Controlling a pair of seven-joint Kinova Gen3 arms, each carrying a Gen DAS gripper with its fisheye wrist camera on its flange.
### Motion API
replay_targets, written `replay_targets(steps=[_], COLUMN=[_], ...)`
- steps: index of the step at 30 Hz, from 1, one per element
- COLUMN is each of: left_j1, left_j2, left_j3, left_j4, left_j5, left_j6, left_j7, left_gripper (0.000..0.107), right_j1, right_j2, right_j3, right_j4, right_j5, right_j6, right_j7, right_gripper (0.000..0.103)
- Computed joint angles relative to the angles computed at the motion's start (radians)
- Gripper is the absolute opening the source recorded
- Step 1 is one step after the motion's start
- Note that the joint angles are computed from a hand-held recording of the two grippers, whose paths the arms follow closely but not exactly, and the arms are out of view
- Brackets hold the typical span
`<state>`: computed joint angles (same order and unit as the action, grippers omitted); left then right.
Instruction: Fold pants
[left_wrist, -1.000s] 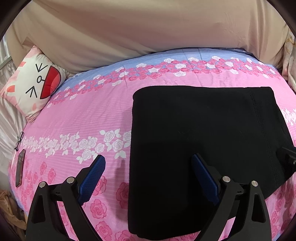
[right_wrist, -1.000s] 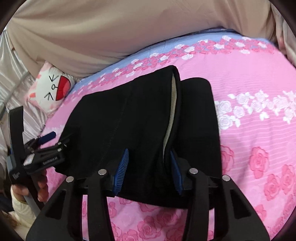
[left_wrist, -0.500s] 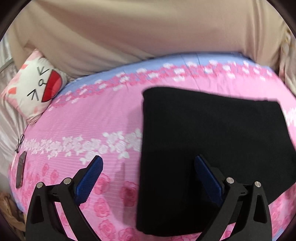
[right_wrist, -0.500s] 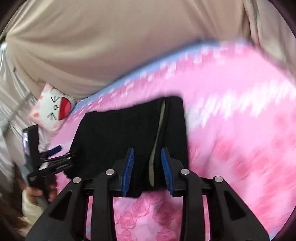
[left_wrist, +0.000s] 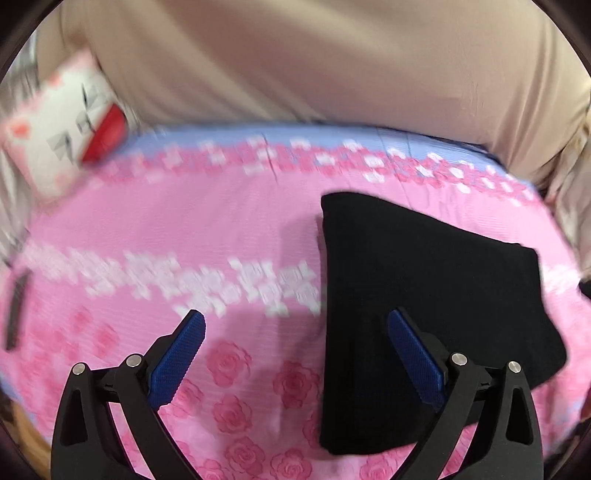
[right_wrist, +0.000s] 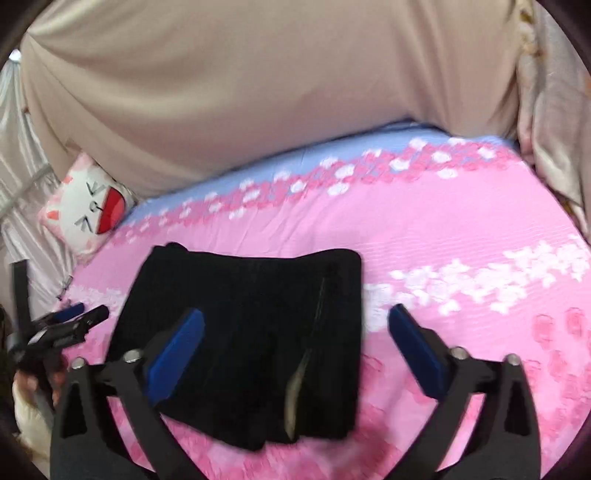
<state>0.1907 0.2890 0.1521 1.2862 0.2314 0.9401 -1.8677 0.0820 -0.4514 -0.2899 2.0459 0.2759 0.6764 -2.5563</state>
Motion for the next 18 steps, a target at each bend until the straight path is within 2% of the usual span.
replay_targets(steps=[5,7,8,10,12,15,18], left_j1=[-0.206,-0.24,-0.229,-0.168,-0.086,0.006,0.068], left_j2=[0.156,0.219,0.246,0.268,0.273,0.293,0.33], left_j3=[0.228,0.303,0.313,0.278,0.191,0.079,0.045], left_j4=[-0.125,-0.186,-0.22,-0.301,-0.33,-0.371,-0.438], left_j5=[0.073,0.077,0.068,0.031,0.041,0.112,0.102], left_j6=[0.203,0.285,0.325,0.4,0.419,0.435,0.443], left_j7=[0.033,0.055,0.067,0.045,-0.002,-0.071,-0.053], left_gripper=[0.098,0.098,0.098,0.097,0.098,0.097,0.098], right_j1=[-0.158,-0.232,-0.267,-0.336,-0.404,-0.398,-0.413], right_j2=[-0.042,-0.038,-0.03,-0.024,-0.005,0.066,0.121], right_j3=[0.232,0.324,0.371,0.461,0.54,0.552,0.598], right_j4=[0.13,0.161,0.173,0.179,0.182,0.144,0.111], right_j5=[-0.203,-0.285,-0.325,-0.392,-0.459,-0.542,-0.638], right_j6=[-0.09,-0.127,-0.145,-0.184,-0.223,-0.235,-0.24], right_j7=[0.09,0.171,0.212,0.293,0.374,0.496,0.618], right_gripper=[0.098,0.098,0.098,0.098,0.098,0.098,0.098])
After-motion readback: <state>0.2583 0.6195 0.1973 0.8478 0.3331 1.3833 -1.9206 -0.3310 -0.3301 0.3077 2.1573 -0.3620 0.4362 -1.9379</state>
